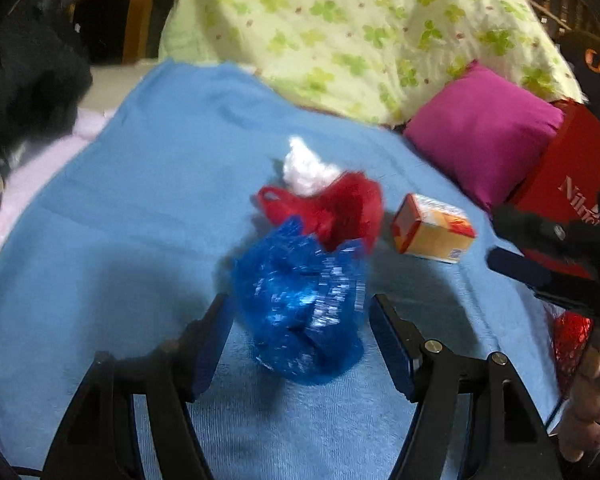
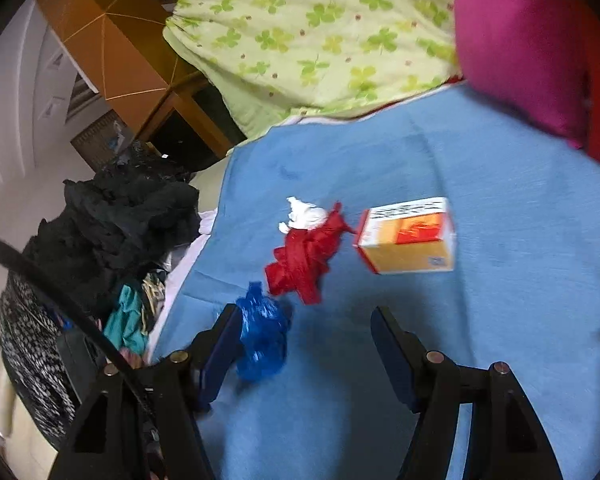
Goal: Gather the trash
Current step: 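Grasp the blue plastic bag with the left tool while the right tool grasps the red fuzzy cloth, then hold the blue bag and red cloth above the blanket with both tools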
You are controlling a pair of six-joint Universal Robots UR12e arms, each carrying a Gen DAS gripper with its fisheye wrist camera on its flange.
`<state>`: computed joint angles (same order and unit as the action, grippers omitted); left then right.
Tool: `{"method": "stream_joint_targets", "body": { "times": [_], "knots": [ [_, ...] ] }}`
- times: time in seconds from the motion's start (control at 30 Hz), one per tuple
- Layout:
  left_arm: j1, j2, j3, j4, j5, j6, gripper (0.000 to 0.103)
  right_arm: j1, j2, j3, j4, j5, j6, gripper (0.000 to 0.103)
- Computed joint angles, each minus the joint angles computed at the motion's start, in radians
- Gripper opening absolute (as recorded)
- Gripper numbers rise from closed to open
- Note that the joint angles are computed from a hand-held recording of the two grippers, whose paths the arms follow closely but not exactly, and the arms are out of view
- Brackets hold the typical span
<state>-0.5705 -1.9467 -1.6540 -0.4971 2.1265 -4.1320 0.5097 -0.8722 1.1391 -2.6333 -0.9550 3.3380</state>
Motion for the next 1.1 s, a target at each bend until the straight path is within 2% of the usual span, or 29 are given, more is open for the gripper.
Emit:
{"method": "stream_joint_targets", "body": {
  "times": [0.1, 0.17, 0.23, 0.37, 0.5, 0.53, 0.57, 0.67, 0.73, 0.9, 1.1],
  "knots": [
    [0.023, 0.008, -0.005, -0.048, -0.058, -0.036, 0.070, 0.017, 0.073, -0.139, 0.152, 0.024, -0.009, 0.071],
    [0.046, 0.020, -0.033, -0.007, -0.146, -0.064, 0.053, 0.029, 0.117, -0.224, 0.235, 0.015, -0.004, 0.071],
    [0.056, 0.027, -0.052, 0.032, -0.184, -0.079, 0.045, 0.044, 0.164, -0.317, 0.328, -0.021, -0.003, 0.071],
    [0.057, 0.037, -0.064, 0.050, -0.174, -0.098, 0.037, 0.068, 0.253, -0.485, 0.477, -0.081, 0.021, 0.069],
    [0.059, 0.048, -0.078, 0.055, -0.164, -0.134, 0.035, 0.090, 0.334, -0.636, 0.594, -0.165, 0.063, 0.058],
    [0.057, 0.050, -0.077, 0.045, -0.153, -0.139, 0.035, 0.095, 0.353, -0.668, 0.623, -0.181, 0.072, 0.053],
    [0.055, 0.052, -0.077, 0.033, -0.140, -0.141, 0.035, 0.099, 0.364, -0.686, 0.637, -0.202, 0.084, 0.044],
    [0.048, 0.053, -0.073, 0.005, -0.111, -0.142, 0.035, 0.107, 0.338, -0.617, 0.540, -0.250, 0.098, 0.032],
    [0.046, 0.054, -0.072, -0.008, -0.100, -0.148, 0.035, 0.104, 0.310, -0.559, 0.495, -0.242, 0.084, 0.029],
    [0.042, 0.049, -0.063, -0.026, -0.088, -0.139, 0.035, 0.083, 0.195, -0.351, 0.376, -0.225, 0.040, 0.028],
    [0.031, 0.039, -0.040, -0.066, -0.065, -0.145, 0.035, 0.050, 0.070, -0.152, 0.284, -0.193, -0.014, 0.028]
  ]
}}
